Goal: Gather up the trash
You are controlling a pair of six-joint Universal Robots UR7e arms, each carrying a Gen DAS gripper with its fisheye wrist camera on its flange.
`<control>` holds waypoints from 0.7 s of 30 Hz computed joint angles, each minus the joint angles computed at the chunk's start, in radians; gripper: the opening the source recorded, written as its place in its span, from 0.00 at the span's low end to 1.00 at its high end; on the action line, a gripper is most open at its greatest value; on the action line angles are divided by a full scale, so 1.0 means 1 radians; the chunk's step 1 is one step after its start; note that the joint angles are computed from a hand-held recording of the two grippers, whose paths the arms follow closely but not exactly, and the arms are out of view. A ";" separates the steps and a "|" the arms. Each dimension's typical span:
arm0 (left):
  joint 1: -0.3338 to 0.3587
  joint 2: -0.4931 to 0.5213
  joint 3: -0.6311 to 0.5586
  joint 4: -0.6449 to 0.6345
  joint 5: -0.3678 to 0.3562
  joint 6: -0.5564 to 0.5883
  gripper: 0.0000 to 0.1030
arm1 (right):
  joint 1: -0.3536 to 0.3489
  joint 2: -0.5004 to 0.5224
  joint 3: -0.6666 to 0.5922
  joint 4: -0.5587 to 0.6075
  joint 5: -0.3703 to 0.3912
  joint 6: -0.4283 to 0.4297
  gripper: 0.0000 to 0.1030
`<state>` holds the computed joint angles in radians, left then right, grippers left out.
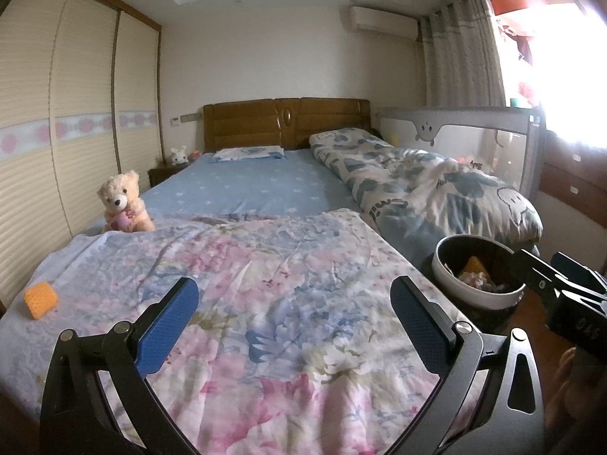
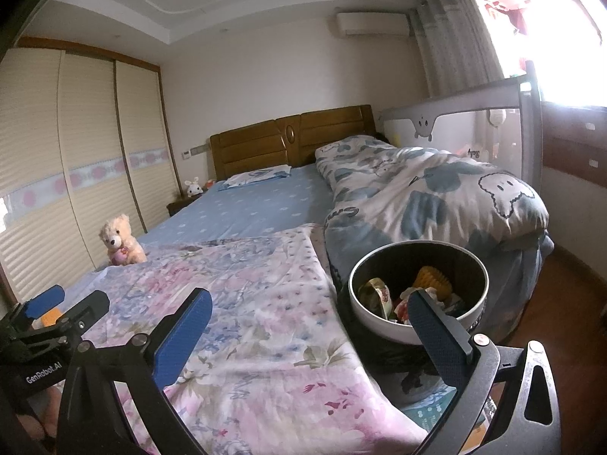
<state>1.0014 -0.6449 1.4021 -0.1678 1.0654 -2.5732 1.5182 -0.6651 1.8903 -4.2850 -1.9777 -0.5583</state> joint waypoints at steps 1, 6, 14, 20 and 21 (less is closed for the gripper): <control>-0.001 0.001 0.001 0.001 0.000 -0.002 1.00 | -0.002 -0.002 0.001 0.002 0.002 -0.001 1.00; -0.001 0.009 -0.008 0.009 0.005 -0.003 1.00 | -0.001 -0.002 0.002 0.000 0.002 0.004 1.00; -0.001 0.010 -0.012 0.019 0.008 -0.004 1.00 | -0.003 -0.008 0.004 0.005 0.005 0.002 1.00; 0.001 0.012 -0.018 0.024 0.008 -0.005 1.00 | -0.003 -0.007 0.003 0.006 0.004 0.000 1.00; 0.001 0.012 -0.019 0.025 0.009 -0.006 1.00 | -0.004 -0.009 0.004 0.007 0.006 0.003 1.00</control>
<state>1.0028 -0.6332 1.3835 -0.1426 1.0746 -2.5790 1.5141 -0.6742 1.8944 -4.2778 -1.9722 -0.5558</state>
